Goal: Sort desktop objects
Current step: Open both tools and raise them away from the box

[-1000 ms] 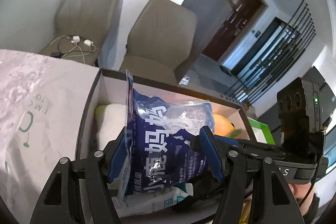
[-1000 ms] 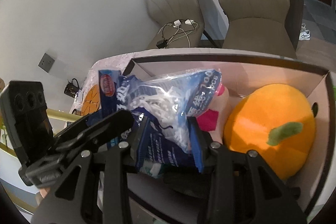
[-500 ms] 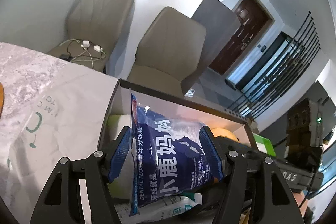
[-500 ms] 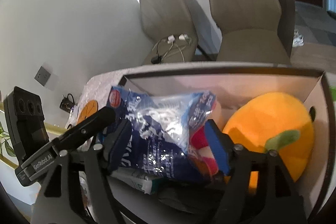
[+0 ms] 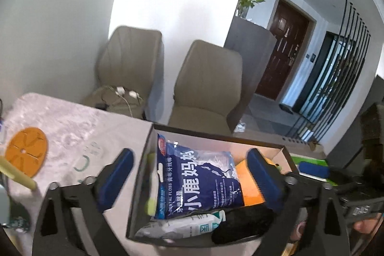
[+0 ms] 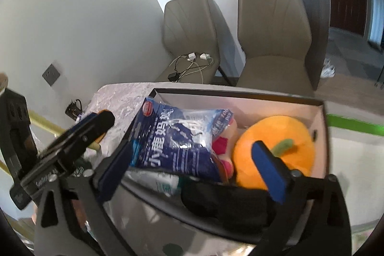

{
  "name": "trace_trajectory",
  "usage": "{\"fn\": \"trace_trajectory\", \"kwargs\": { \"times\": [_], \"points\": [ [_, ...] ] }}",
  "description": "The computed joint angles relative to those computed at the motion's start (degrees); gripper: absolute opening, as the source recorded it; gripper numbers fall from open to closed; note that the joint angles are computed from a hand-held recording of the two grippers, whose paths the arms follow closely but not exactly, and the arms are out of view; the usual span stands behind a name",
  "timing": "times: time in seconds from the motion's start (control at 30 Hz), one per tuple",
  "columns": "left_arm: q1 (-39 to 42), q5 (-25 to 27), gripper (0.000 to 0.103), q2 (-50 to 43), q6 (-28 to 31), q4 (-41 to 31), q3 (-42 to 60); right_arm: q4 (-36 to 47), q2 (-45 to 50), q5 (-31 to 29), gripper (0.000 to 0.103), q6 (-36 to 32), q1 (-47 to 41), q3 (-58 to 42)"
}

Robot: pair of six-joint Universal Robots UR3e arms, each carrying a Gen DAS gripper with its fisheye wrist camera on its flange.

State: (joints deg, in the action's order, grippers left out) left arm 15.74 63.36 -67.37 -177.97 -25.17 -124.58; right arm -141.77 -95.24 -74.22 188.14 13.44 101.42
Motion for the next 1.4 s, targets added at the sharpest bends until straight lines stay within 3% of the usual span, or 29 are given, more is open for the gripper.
{"fn": "trace_trajectory", "kwargs": {
  "times": [0.1, 0.2, 0.4, 0.87, 0.97, 1.07, 1.13, 1.23, 1.4],
  "points": [
    [-3.67, 7.24, 0.102, 1.87, -0.84, 4.51, -2.06, 1.34, -5.84, -4.95, 0.103, -0.54, 1.58, 2.67],
    [-5.63, 10.02, 0.102, 3.54, -0.38, 4.44, -3.64, 2.17, -10.73, -8.32, 0.103, 0.25, 3.15, 5.25],
    [-4.45, 8.1, 0.102, 10.55, 0.69, -1.17, -7.1, 2.45, -19.12, -8.64, 0.103, 2.94, 3.65, 11.45],
    [-0.32, 6.04, 0.102, 33.58, 3.95, -19.04, -13.3, -3.87, -28.9, -21.84, 0.103, 10.35, 14.67, 23.1],
    [-5.03, 10.56, 0.102, 31.52, 1.37, -15.48, -14.37, -10.05, -28.89, -22.51, 0.103, 10.51, 15.35, 27.17],
    [-11.88, 17.44, 0.102, 24.71, -1.94, -7.12, -14.64, -16.44, -28.91, -20.97, 0.103, 10.26, 14.01, 31.85],
    [-16.48, 22.18, 0.102, 19.85, -4.42, -1.51, -14.65, -15.3, -27.23, -20.4, 0.103, 9.35, 13.3, 31.13],
    [-19.44, 24.71, 0.102, 15.9, -5.37, 2.4, -14.75, -16.41, -28.27, -15.28, 0.103, 7.75, 9.25, 33.29],
    [-25.42, 29.6, 0.102, 9.1, -7.31, 6.55, -13.32, -17.92, -25.24, -18.55, 0.103, 7.17, 9.86, 34.03]
  ]
}}
